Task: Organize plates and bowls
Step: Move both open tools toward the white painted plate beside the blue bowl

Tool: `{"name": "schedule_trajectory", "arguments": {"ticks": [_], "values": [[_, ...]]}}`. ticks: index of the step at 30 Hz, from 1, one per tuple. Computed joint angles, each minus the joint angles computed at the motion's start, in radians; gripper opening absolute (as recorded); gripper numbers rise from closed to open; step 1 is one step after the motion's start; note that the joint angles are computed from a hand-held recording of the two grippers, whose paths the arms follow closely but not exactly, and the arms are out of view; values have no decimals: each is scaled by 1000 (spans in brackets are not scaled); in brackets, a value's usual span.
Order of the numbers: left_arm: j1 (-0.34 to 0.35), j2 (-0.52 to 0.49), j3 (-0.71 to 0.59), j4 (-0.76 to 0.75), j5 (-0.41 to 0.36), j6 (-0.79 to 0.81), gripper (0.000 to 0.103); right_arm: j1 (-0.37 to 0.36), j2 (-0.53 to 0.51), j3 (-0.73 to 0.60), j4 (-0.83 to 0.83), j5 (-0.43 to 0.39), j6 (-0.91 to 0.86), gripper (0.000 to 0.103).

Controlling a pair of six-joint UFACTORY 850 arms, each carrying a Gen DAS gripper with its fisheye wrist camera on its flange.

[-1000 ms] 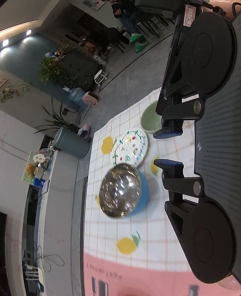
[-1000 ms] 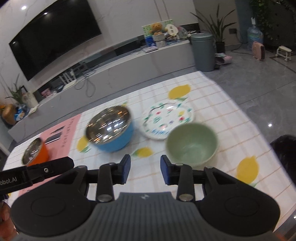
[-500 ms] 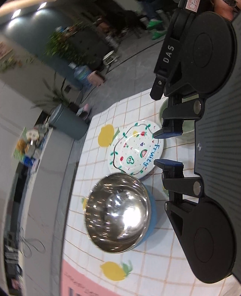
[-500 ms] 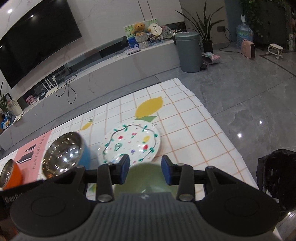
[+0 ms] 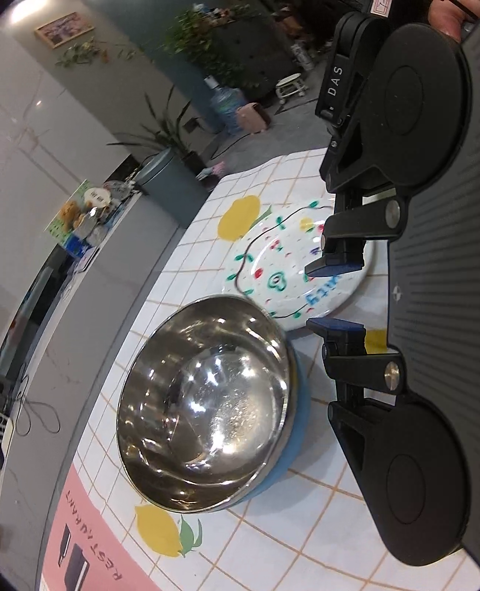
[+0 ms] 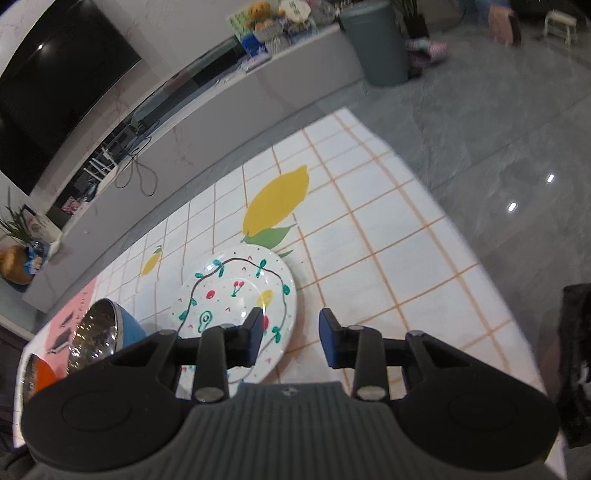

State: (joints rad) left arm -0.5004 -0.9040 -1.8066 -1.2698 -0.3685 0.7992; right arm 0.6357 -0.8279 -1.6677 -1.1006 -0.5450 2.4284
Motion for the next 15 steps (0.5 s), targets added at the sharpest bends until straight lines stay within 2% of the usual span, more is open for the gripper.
{"name": "schedule_trajectory", "arguments": {"ticks": [6, 10, 15], "values": [[-8, -33, -27, -20, 35, -11, 26, -38, -29, -26, 38, 45, -76, 32], [-15, -46, -32, -43, 52, 19, 26, -58, -40, -29, 50, 82, -98, 25], [-10, -60, -40, -110, 53, 66, 25, -65, -34, 8, -107, 133, 63, 23]]}}
